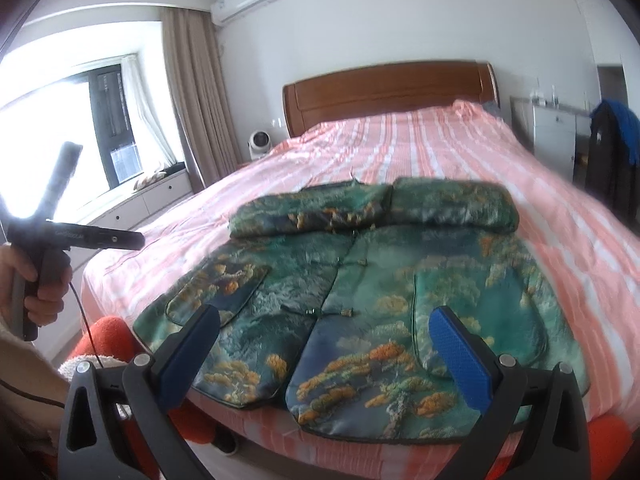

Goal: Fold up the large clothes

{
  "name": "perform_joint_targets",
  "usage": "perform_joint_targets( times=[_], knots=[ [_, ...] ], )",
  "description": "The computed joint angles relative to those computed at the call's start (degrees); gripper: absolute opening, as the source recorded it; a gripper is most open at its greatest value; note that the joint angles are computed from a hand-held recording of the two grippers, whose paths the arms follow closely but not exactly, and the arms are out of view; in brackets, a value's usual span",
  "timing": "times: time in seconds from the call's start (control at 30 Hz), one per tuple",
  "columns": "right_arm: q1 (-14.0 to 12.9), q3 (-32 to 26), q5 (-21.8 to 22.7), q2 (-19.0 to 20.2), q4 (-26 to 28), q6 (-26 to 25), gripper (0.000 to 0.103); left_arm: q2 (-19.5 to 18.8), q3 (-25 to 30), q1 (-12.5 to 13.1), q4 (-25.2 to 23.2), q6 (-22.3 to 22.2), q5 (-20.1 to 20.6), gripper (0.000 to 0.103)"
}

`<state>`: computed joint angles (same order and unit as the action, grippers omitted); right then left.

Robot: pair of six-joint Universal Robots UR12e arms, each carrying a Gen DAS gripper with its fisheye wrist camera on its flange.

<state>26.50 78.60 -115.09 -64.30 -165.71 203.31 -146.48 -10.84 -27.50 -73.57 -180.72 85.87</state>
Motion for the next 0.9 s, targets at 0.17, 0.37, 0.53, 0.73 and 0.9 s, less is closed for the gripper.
perform_joint_targets(
  times=[0.17, 0.37, 0.53, 0.73, 0.9],
  knots=[
    [0.08, -0.08, 2.19, 0.35, -1.37, -3.6, 0.103, 1.66, -3.69, 0.05, 1.24, -2.93, 1.98, 0.102],
    [-0.79, 0.58, 7.13, -0.12, -0.76, 0.01, 0.103, 5.1, -11.78, -0.86, 8.05, -3.38, 7.54, 0.102],
    [-0.88, 0.36, 7.06, -0.3, 2.04, 1.53, 0.103, 2.62, -6.04, -0.98, 0.61, -1.6, 5.71, 0.102],
    [-0.85, -0.05, 7.69, -0.21, 4.02, 1.79, 0.103, 2.55, -5.66, -0.18, -2.45, -2.01, -1.44, 0.102],
    [-0.88, -0.06, 8.15, -0.28, 4.69, 2.4, 0.103, 3.78, -8.11, -0.64, 1.06, -1.53, 1.21, 0.102]
  ],
)
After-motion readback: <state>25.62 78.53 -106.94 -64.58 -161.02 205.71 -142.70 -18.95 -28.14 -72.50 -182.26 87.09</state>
